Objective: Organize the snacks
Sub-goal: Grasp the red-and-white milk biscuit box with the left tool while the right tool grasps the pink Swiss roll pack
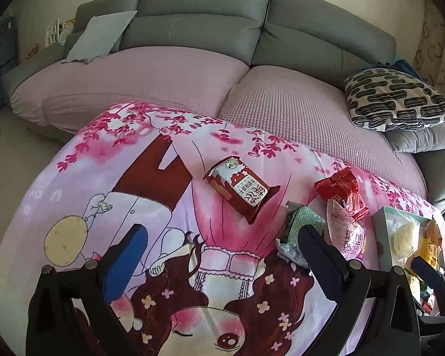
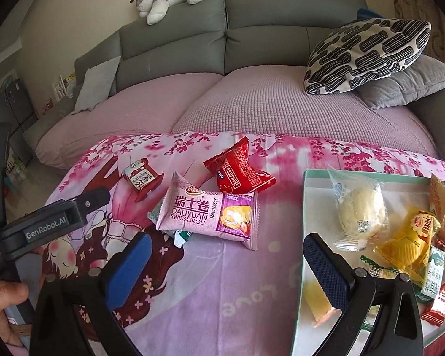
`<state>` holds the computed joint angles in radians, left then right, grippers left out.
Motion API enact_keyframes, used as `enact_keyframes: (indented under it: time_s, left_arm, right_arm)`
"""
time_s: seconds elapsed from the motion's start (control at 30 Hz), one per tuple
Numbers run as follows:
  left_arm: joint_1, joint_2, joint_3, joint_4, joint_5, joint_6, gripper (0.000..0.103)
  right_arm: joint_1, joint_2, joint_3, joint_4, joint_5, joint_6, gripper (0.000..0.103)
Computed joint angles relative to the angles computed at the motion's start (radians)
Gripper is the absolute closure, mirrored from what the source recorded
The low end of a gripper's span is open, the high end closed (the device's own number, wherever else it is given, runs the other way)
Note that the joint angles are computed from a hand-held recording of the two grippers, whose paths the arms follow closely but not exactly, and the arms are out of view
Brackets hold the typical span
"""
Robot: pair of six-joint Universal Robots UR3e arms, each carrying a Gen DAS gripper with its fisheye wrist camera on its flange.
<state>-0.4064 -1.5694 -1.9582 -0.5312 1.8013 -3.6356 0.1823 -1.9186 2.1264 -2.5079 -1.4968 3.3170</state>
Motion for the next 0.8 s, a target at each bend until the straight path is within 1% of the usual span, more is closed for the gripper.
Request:
enact_keyframes:
  time_s: [0.23,0.3,0.47,0.57,0.67,0.73,0.8]
  left_arm:
    - [0.095,-0.057,0.061,0.003,-0.105,0.07,0.002]
    - [0.115,-0.091,0.095,-0.003,-0.14,0.09,0.002]
    - [0.141,-0.2,0.197,-0.027,-0.19,0.11,0.002]
    - [0.148,-0.273,0.263,-0.057,-0.204,0.104,0.003]
    - [0.158,-0.316,0.289,-0.048,-0.22,0.092,0.003]
    - [0.159,-0.349,0.317,-0.058,-0.221,0.087,0.004]
    - [0.16,-0.374,0.334,-0.062,-0.22,0.082,0.01]
  right_arm:
    - [-0.008,0.143,-0.045,-0.064,0.053,0.037,0.0]
    - [-0.008,0.184,-0.062,-0.076,0.059,0.05,0.0]
    - [-0.005,0.261,-0.094,-0.108,0.065,0.068,0.0]
    - [-0.015,0.294,-0.105,-0.118,0.082,0.072,0.0]
    - [-0.036,0.314,-0.099,-0.133,0.118,0.074,0.0]
    - [-0.048,0.324,-0.093,-0.143,0.134,0.071,0.003]
    - [-0.063,0.328,-0.083,-0.158,0.162,0.071,0.007]
